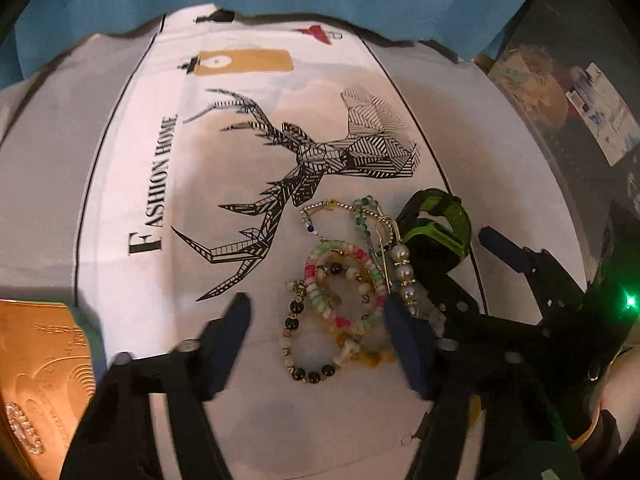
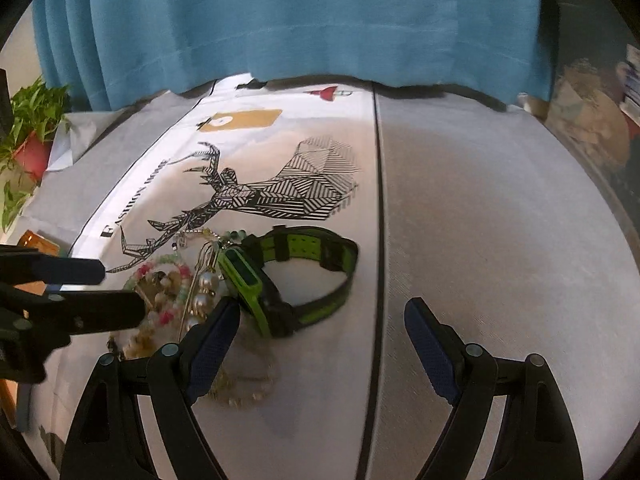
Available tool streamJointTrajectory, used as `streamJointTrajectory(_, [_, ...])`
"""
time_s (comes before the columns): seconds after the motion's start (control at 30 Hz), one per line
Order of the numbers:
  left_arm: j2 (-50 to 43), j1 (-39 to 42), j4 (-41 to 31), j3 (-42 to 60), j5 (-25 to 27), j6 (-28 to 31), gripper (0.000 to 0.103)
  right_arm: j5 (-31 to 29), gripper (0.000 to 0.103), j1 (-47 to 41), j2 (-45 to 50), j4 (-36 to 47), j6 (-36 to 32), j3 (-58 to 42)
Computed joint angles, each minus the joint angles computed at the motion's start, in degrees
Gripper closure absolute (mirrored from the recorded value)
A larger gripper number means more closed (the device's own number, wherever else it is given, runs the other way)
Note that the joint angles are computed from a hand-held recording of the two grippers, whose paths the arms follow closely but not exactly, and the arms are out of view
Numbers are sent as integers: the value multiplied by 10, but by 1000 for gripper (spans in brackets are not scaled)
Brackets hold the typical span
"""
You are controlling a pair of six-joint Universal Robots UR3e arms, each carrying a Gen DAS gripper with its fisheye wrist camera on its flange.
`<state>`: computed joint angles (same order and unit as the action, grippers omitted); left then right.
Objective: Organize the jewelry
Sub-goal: 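Grasp the pink-green beaded bracelet with the left tool while the right tool grasps the green watch, then lift the beaded bracelet and the watch and carry them toward the tray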
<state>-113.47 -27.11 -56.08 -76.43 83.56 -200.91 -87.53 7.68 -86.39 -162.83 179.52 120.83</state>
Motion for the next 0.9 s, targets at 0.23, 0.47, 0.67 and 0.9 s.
streamJointTrajectory(0.23, [-5,3,13,9,-19,36,99,34,54,-2,14,-31,-26,-3])
streamJointTrajectory(0.47, [80,8,22,-34,-11,59,99,31,59,-33,-116,2,-8,80])
streamJointTrajectory(0.67, [185,4,9,-99,2,63,99,52,59,-69,-312,111,-10,143])
streamJointTrajectory(0.9, [359,-10,-30,-203,20,43,99,19,59,-15,-496,285,38,125])
